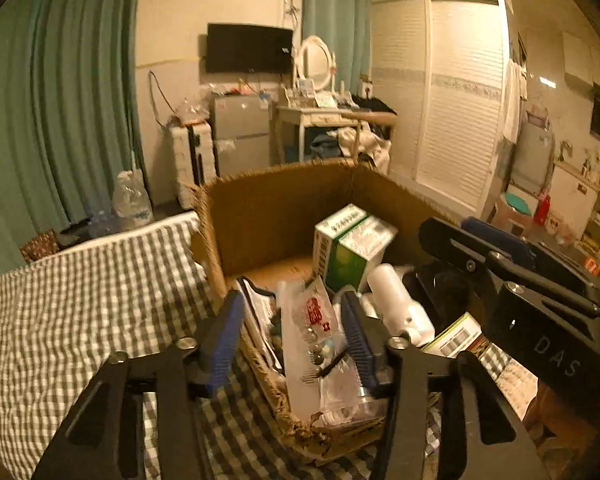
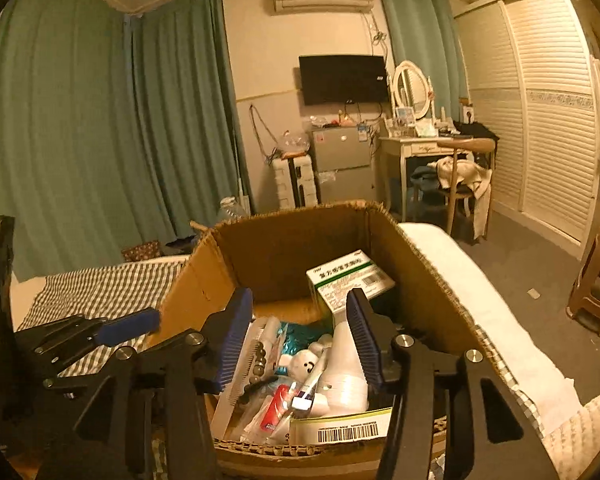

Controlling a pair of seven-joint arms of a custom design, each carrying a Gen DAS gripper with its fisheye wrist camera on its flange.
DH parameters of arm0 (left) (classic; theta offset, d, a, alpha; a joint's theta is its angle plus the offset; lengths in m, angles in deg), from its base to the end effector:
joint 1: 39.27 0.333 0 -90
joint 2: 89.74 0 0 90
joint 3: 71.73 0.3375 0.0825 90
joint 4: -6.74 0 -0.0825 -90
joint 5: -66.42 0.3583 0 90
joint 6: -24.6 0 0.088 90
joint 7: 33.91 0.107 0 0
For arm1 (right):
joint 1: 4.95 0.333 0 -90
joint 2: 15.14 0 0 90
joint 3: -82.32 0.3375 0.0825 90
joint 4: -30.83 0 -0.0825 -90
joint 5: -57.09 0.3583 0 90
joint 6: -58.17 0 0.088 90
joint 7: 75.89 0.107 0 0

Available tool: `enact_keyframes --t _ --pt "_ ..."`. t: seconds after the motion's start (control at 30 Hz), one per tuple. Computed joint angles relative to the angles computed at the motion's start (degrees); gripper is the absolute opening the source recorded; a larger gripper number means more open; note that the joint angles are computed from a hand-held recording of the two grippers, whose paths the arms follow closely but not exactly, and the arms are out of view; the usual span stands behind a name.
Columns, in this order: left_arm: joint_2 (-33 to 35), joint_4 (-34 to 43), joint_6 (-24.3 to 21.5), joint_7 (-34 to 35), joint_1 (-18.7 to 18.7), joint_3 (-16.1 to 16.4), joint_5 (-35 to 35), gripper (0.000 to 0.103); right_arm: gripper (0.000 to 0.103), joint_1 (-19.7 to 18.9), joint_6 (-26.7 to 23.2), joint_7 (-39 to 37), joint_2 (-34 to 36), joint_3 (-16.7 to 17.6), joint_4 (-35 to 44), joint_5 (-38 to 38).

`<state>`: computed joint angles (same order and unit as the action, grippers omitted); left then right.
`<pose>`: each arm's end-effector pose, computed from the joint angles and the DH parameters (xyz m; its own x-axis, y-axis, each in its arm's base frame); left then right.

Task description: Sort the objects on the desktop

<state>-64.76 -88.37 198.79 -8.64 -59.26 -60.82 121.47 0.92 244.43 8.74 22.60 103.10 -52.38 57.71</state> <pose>0.6658 -0.1940 0.4753 -0.0137 -0.9997 0.0196 -0.5351 -0.0092 -0.8447 0.7071 0.2546 0.4913 0.4085 -0.9017 -0.1414 -0.4028 -0.0391 -0.9145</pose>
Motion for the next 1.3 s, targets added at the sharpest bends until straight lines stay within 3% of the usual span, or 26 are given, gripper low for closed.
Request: enact_keyframes --t 0.13,0.2,0.3,0.43,0.53,0.7,0.8,0.9,1.03,1.07,1.13,1.3 --pt "-4.35 -2.49 -0.13 -5.91 -1.82 2.85 4.90 0.077 0.059 -1.38 1.96 1.53 -2.85 1.32 -3.22 0.51" --pt "-7.20 -3.79 -2.08 -11.01 -2.87 4.17 9.79 0.092 0.069 -3.85 3.29 2.40 -4.82 4.46 -5.72 0.19" --pt "-12.73 -7.13 -5.01 -16.57 -2.61 4.32 14.91 0.103 0.084 -5.89 6.42 4.18 -7.68 7.38 -9.29 -2.13" --pt "-19.34 -11.78 -10.51 -19.33 -0.95 2.44 17.82 0.103 0.091 -7.47 10.87 7.91 -11.46 9.77 -14.23 -5.02" --pt "-24.15 -15.78 -15.09 -19.84 0.84 0.51 18.63 0.103 0.096 -10.81 12.40 11.46 -12.97 14.40 -16.56 -9.43" --pt "-32.03 -22.14 -21.27 -23.20 4.62 -2.93 23.21 0.103 0.100 -7.41 10.98 13.93 -16.53 12.81 -17.07 -12.80" --pt "-36.02 -25.24 -22.25 -20.49 7.05 -4.11 20.79 0.103 0.103 -6.56 10.08 16.30 -17.75 12.83 -17.04 -14.82" --pt "-39.94 -28.30 -21.36 -18.82 9.61 -5.10 19.98 0.103 0.103 -2.63 8.96 18.61 -19.03 9.49 -17.07 -14.32" --pt "-44.86 -32.70 -21.74 -19.83 13.67 -7.41 23.21 0.103 0.103 -1.32 7.25 21.88 -19.24 9.62 -17.06 -15.74" --pt "-45.92 -33.87 -21.39 -19.98 14.73 -7.76 23.98 0.103 0.103 1.08 6.92 21.69 -19.66 7.64 -17.08 -15.39" --pt "-47.38 -35.66 -20.57 -19.63 16.63 -8.21 24.38 0.103 0.103 7.35 6.65 20.25 -20.40 1.99 -16.94 -14.20" --pt "-49.87 -39.18 -18.56 -23.20 21.84 -9.70 26.24 0.103 0.103 27.84 7.11 13.14 -21.32 -16.85 -17.28 -7.80"
